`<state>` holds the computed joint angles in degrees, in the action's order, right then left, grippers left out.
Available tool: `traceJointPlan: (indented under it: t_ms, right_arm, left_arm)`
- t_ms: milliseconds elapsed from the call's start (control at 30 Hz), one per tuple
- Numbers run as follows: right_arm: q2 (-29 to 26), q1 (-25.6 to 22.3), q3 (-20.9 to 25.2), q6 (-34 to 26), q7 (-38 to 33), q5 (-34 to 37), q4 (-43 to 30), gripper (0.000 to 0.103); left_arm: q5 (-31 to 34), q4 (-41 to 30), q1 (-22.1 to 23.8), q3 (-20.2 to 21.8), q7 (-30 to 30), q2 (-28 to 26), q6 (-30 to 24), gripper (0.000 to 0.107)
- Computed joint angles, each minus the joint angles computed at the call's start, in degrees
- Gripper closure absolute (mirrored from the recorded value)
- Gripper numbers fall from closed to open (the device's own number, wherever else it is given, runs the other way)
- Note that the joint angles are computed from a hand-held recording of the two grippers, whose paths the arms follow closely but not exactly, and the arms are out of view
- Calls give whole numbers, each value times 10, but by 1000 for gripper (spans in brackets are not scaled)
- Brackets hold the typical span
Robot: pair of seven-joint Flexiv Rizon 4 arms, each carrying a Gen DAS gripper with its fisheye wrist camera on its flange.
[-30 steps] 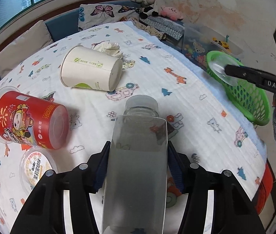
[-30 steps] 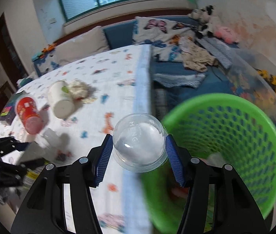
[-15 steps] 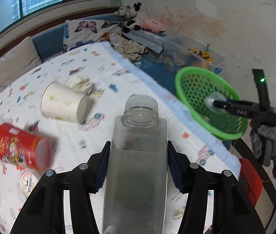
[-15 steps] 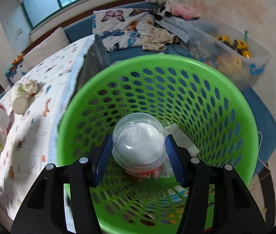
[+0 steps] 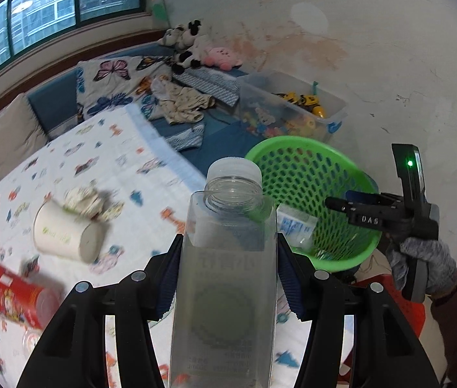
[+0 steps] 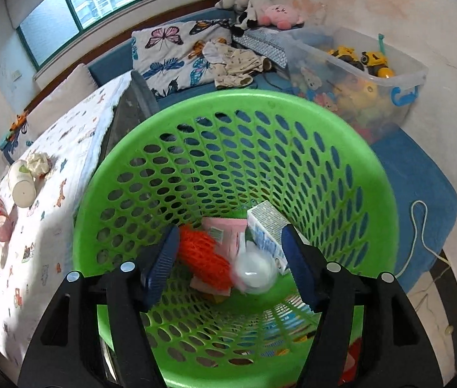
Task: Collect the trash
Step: 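Drop the dome lid into the basket with the right tool while the left tool drops the bottle in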
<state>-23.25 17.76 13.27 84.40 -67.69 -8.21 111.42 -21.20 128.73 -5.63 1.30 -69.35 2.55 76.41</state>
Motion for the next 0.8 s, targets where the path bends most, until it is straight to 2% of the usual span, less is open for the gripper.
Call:
traceJointPlan:
  t_ms: [167, 300, 467, 633, 800]
  right_arm:
    - [26, -10, 4, 29, -4, 9, 24, 37]
    - [54, -16, 2, 65, -5, 13, 56, 37]
    - [77, -49, 29, 90, -15, 30, 83, 37]
    - [97, -41, 8, 112, -5, 23, 115, 37]
    - [98, -64, 27, 121, -5, 28, 125, 37]
  left_arm:
    - [-23, -31, -9, -14, 6, -22, -6, 54]
    - [-41, -58, -18, -30, 13, -49, 9, 54]
    - [-121, -89, -26, -63, 55, -93, 30, 53]
    - [-111, -128, -28, -76, 37, -136, 39, 53]
    - [-85, -168, -31, -82, -2, -173, 43, 53]
